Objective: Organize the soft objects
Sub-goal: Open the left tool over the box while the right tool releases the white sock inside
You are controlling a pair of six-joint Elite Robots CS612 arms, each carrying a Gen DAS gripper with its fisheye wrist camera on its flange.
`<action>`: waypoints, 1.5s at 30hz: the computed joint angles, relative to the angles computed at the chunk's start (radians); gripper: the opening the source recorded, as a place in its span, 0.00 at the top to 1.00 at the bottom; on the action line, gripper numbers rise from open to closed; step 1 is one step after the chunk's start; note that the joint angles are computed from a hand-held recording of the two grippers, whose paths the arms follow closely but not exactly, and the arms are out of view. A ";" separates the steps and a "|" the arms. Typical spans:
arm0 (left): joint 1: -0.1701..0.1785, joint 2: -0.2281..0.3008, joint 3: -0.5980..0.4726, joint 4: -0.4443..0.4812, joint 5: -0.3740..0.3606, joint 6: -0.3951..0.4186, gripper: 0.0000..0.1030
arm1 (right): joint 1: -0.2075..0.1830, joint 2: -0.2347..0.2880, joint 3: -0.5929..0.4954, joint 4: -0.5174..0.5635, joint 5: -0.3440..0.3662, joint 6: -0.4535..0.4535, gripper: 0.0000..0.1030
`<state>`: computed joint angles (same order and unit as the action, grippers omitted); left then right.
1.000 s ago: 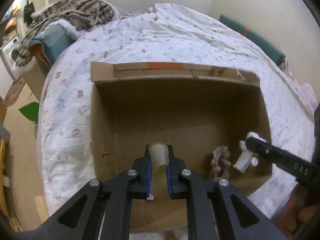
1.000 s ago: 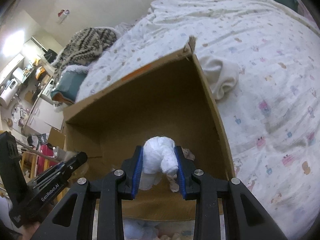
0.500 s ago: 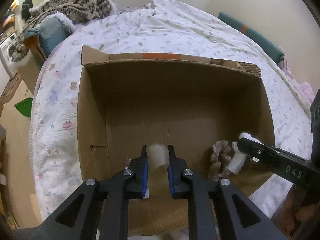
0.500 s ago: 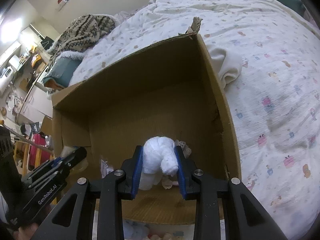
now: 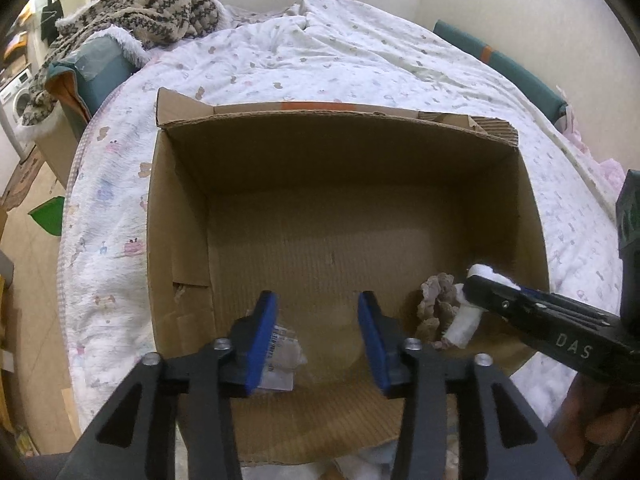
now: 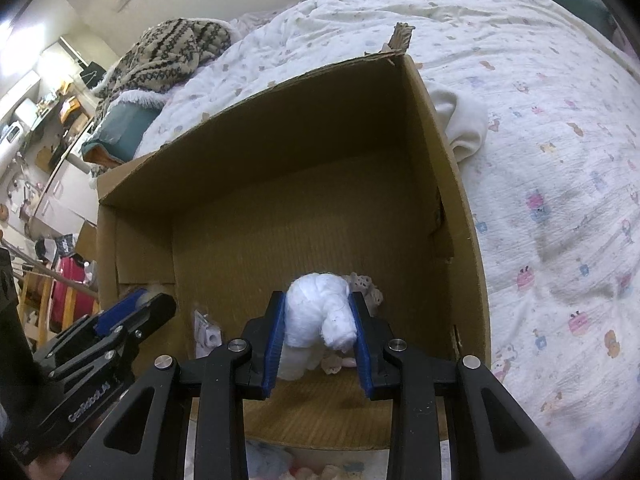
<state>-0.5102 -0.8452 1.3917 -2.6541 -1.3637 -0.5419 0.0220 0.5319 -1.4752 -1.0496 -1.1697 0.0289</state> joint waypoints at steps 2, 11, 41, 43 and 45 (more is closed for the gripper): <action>-0.001 -0.002 0.003 -0.009 0.003 0.001 0.54 | 0.001 0.000 0.001 0.002 -0.003 -0.002 0.68; -0.007 -0.006 0.004 -0.006 0.029 0.000 0.41 | 0.006 0.001 0.001 -0.001 -0.014 -0.014 0.68; -0.008 -0.023 0.029 -0.009 0.052 -0.030 0.41 | 0.007 0.007 -0.029 -0.104 -0.014 -0.003 0.10; -0.009 -0.029 0.037 -0.011 0.059 -0.034 0.41 | 0.003 0.010 -0.036 -0.109 0.008 0.005 0.00; -0.010 -0.036 0.044 -0.009 0.065 -0.041 0.41 | 0.003 0.011 -0.039 -0.109 0.022 0.008 0.00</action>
